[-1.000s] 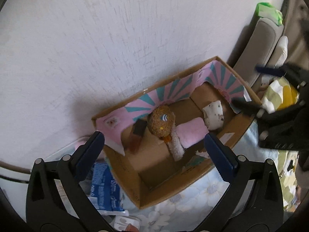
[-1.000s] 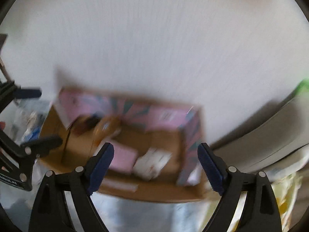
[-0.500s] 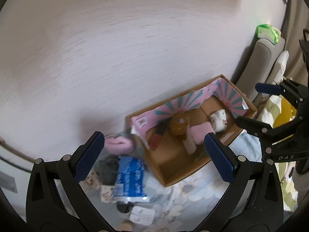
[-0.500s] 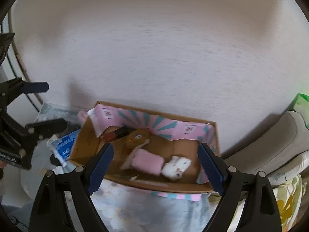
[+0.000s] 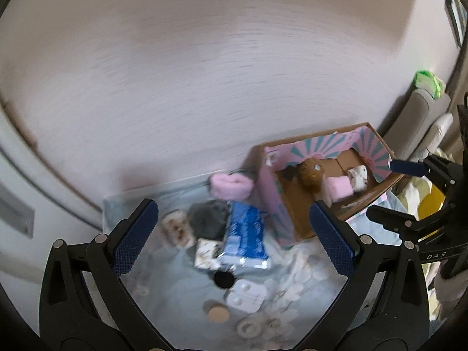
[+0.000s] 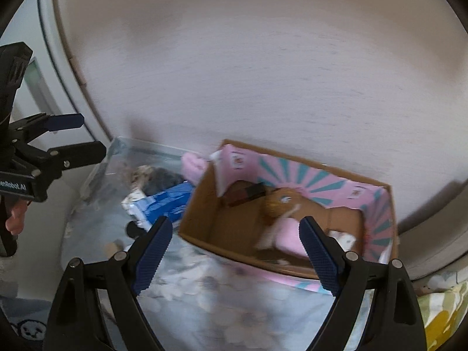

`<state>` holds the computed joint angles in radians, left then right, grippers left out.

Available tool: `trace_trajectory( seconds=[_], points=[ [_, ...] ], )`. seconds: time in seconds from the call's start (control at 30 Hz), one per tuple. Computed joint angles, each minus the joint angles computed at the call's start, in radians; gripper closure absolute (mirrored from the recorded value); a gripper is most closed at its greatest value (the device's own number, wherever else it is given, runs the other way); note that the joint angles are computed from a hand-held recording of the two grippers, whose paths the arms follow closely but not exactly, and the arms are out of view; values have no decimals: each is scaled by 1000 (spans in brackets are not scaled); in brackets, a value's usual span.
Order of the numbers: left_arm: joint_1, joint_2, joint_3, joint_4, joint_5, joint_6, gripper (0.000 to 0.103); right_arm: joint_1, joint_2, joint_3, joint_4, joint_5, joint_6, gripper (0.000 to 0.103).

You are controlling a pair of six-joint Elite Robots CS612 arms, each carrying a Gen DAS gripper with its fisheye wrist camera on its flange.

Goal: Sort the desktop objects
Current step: 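Withdraw both tools from the box back toward the tray, then grasp the clear cotton-ball box with left tool while right tool grasps white earbud case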

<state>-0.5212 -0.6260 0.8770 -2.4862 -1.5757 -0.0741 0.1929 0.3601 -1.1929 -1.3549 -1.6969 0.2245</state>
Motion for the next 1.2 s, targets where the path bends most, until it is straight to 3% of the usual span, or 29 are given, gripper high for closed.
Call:
trace_trajectory(
  seconds=[0.4,0.77,1.0,1.1,1.2],
  points=[
    [64,-43,107,-18,-6,-67,1,32,-4,45,-25,95,-5,17],
    [65,-37,175,-19,-73,3,3,54,12,77,11,183,33,17],
    [64,-61,308,-86,-120,9,3,69,55,60,70,191,-9,17],
    [64,-61,336,-130,-94,-32,4,76,70,61,64,190,-31,17],
    [73,-33,296,-168,-42,-81,5,84,76,77,41,176,-50,17]
  ],
)
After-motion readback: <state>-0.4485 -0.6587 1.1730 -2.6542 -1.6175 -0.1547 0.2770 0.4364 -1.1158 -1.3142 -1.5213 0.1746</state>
